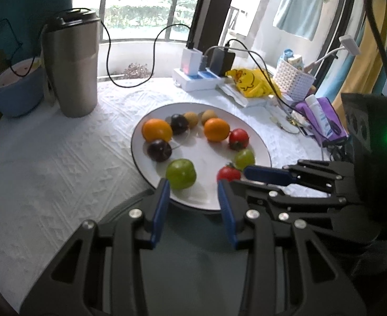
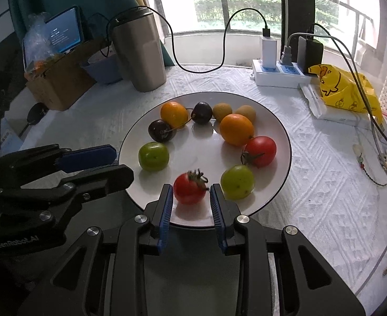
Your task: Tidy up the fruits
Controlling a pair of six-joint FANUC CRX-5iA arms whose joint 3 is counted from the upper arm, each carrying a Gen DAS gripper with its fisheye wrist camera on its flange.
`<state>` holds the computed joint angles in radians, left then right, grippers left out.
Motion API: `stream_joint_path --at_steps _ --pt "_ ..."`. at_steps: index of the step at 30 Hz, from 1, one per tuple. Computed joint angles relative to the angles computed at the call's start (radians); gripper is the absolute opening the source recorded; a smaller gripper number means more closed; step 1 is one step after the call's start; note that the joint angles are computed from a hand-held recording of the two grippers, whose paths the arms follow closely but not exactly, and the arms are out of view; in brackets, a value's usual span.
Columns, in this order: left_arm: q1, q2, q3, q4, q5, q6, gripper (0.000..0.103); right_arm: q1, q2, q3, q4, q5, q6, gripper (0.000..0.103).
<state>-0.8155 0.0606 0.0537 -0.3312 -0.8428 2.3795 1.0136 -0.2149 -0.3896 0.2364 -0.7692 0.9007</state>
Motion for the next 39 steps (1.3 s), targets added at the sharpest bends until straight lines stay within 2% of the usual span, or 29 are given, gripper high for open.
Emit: stream_joint_path --at_steps 15,24,35,38,39 --pt "-0.07 -0.047 0.008 -0.103 -0.044 0.085 0.04 0.082 -0.08 -0.059 0.143 -0.025 -0.15 0.031" --pt "-0.14 -0.081 0.016 -0.198 -0.104 0.167 0.043 0.158 -0.146 -0.106 0.246 -0.062 -0.26 0.031" --pt "-0.233 -0.121 0.019 -0.306 -0.2 0.271 0.044 0.282 -0.225 -0.148 0.378 -0.153 -0.404 0.031" --pt "-0.267 -0.129 0.024 -0.343 -0.232 0.303 0.049 0.316 -0.243 -0.158 0.412 -0.18 -0.442 0.031" --pt "-0.274 -0.132 0.024 -0.35 -0.237 0.31 0.053 0.329 -0.25 -0.162 0.423 -0.191 -0.455 0.031"
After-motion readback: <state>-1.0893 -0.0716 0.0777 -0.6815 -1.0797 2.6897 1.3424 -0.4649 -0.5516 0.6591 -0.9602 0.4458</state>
